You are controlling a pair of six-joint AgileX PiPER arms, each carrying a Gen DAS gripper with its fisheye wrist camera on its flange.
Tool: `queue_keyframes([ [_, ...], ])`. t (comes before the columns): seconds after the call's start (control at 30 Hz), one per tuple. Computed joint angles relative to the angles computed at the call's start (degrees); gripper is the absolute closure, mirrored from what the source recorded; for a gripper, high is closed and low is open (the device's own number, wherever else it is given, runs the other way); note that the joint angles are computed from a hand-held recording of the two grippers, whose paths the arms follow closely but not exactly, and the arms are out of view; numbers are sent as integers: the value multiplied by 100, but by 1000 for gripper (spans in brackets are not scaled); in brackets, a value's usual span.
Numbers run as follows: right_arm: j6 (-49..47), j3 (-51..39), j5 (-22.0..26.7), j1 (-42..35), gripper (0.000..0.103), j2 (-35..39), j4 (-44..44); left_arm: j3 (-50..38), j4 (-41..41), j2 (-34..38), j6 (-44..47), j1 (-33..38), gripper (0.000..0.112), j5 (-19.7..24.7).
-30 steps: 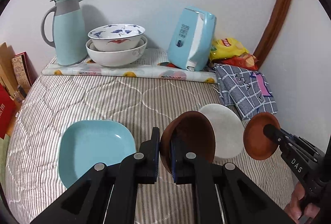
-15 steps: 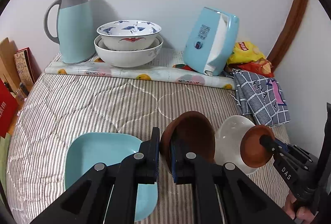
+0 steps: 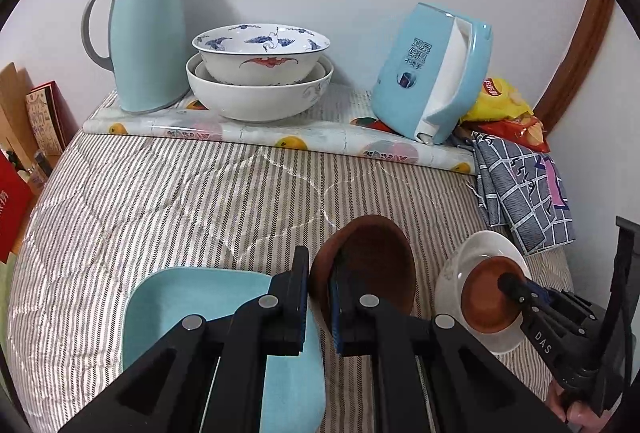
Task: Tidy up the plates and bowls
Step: 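Lower the terracotta dish into the white bowl and open the right gripper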
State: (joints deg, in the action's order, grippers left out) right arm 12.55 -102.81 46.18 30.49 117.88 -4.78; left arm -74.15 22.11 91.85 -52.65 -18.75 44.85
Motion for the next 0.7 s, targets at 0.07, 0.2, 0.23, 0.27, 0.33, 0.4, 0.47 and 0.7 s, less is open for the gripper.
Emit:
queue_keyframes([
  [0.07,-40,-101,76,9,95,93,30,-2,-51,28,61,38,103,-44],
  [0.2,-77,-276,217,-1,95,256,110,-42,-124,121,178,80,103,-76],
  [0.23,-72,-313,246,-6,95,288,121,-46,-147,136,212,89,103,-90],
  [0.27,-80,-385,304,-11,95,334,131,-55,-158,151,236,95,103,-97],
  [0.33,-50,-494,378,14,96,404,52,-60,-198,163,283,121,103,-120],
  [0.4,-25,-614,477,58,96,466,-61,-55,-227,166,309,137,103,-139],
  [0.47,-10,-765,608,87,96,544,-126,-50,-258,170,340,145,103,-162],
  [0.7,18,-1302,1191,241,91,884,-500,-45,-380,211,464,171,103,-202],
])
